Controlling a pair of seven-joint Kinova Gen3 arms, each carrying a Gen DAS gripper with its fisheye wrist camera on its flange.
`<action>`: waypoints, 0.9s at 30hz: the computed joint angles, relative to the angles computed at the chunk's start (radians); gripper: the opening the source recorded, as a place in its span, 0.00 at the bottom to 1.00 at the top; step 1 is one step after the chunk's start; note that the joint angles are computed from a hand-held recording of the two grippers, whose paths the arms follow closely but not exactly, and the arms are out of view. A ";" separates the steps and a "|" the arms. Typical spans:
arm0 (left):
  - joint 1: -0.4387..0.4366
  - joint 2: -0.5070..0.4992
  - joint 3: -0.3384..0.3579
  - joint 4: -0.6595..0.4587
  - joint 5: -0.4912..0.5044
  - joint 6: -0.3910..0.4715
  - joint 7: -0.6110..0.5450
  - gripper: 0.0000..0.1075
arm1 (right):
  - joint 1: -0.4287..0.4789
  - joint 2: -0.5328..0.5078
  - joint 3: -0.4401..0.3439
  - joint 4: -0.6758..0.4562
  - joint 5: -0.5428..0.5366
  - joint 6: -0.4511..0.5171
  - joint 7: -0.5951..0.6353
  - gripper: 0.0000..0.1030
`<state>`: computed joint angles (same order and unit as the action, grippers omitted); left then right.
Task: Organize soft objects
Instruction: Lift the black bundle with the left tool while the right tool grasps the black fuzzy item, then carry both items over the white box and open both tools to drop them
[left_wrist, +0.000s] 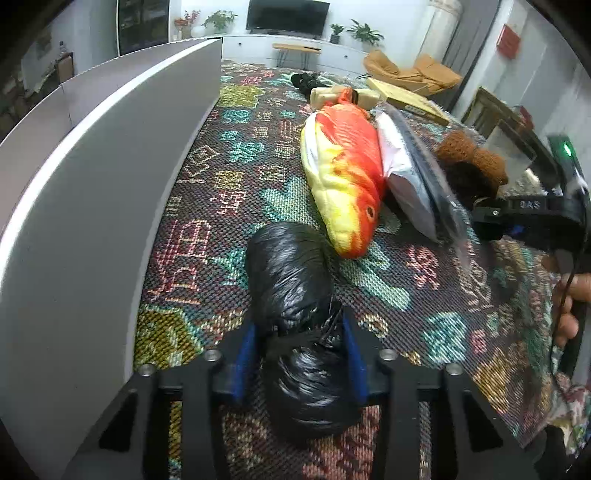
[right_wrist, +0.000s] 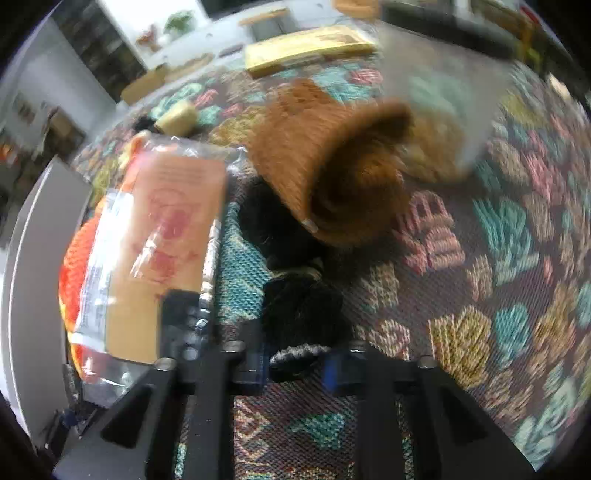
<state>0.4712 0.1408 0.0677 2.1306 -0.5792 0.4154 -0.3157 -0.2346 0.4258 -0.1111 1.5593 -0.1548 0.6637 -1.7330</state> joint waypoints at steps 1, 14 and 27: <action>0.009 -0.014 -0.014 0.018 0.000 -0.022 -0.001 0.37 | 0.044 -0.031 -0.034 0.046 -0.041 -0.029 0.035 0.23; -0.030 -0.328 0.028 0.156 0.365 -0.178 -0.333 0.37 | 0.184 -0.411 -0.128 0.353 -0.490 -0.088 0.451 0.23; -0.579 -0.697 0.120 0.173 0.305 0.316 -0.514 0.76 | -0.283 -0.126 -0.190 0.026 -0.631 -0.026 0.470 0.75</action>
<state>-0.1081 -0.5566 0.1878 2.3035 -0.2746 0.7310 -0.8293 -0.5173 0.2994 -0.3010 1.5852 -0.7857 0.6374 -1.2632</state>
